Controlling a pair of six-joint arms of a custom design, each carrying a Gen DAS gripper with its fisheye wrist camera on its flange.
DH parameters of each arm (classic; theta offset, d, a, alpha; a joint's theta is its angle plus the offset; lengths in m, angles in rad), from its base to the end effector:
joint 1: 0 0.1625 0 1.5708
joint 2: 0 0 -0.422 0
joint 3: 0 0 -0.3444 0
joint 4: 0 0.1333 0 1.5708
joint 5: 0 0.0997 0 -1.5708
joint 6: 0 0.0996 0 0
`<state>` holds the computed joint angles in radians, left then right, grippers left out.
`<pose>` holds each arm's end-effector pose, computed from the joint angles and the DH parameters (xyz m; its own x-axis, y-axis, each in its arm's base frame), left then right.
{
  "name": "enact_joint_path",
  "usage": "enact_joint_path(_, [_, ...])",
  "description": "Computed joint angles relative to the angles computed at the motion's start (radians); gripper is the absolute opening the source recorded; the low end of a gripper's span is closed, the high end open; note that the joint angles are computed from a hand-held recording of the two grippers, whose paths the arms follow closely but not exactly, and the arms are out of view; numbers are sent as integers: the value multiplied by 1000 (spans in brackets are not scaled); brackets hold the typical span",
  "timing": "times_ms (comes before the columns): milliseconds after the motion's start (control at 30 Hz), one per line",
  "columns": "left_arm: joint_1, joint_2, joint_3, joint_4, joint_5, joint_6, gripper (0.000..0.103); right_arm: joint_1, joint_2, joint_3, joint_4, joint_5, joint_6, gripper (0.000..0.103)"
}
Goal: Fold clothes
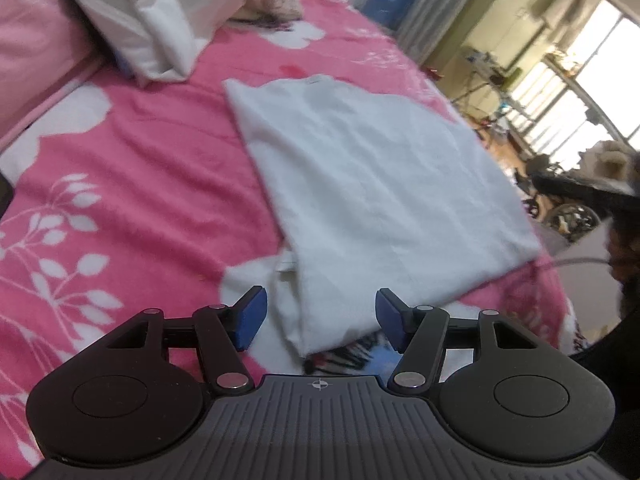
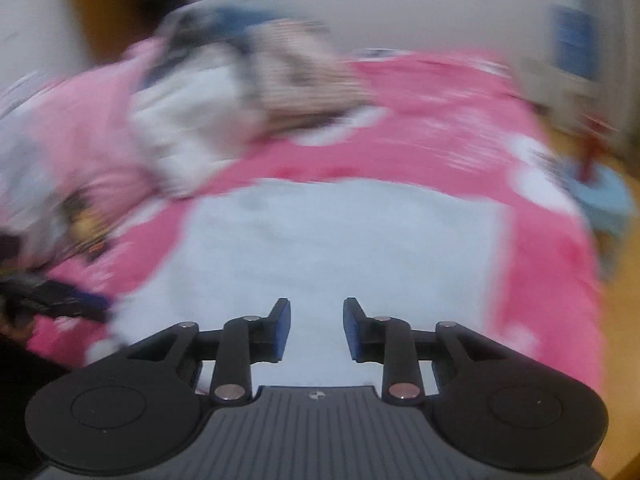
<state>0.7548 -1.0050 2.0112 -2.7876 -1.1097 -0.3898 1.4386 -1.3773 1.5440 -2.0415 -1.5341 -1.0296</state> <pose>-0.2619 -0.4902 0.1614 -0.9009 0.2899 -0.3230 0.4000 0.8434 -0.3587 0.0638 -0.5590 0.4544 -0.6189 -0.7484 0.2385 -0.7855 0.5908 -0.1842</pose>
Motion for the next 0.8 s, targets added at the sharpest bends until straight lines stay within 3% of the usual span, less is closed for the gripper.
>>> enact_joint_path(100, [-3,5,1,-14,-19,20,60,71,73,-32,141,-2,25,33])
enact_joint_path(267, [17,38,-17,-22,-41,5,60,181,196,-74,283,-77,169,35])
enact_joint_path(400, [30,48,-20,-38,-78,5,60,221,255,-82,304,-118,290,41])
enact_joint_path(600, [37,52,-14,-79,-135,23,60,245,283,-21,266,-175,402,44])
enact_joint_path(800, [40,58,-5,-137,-184,76,61,294,304,15,243,-242,442,44])
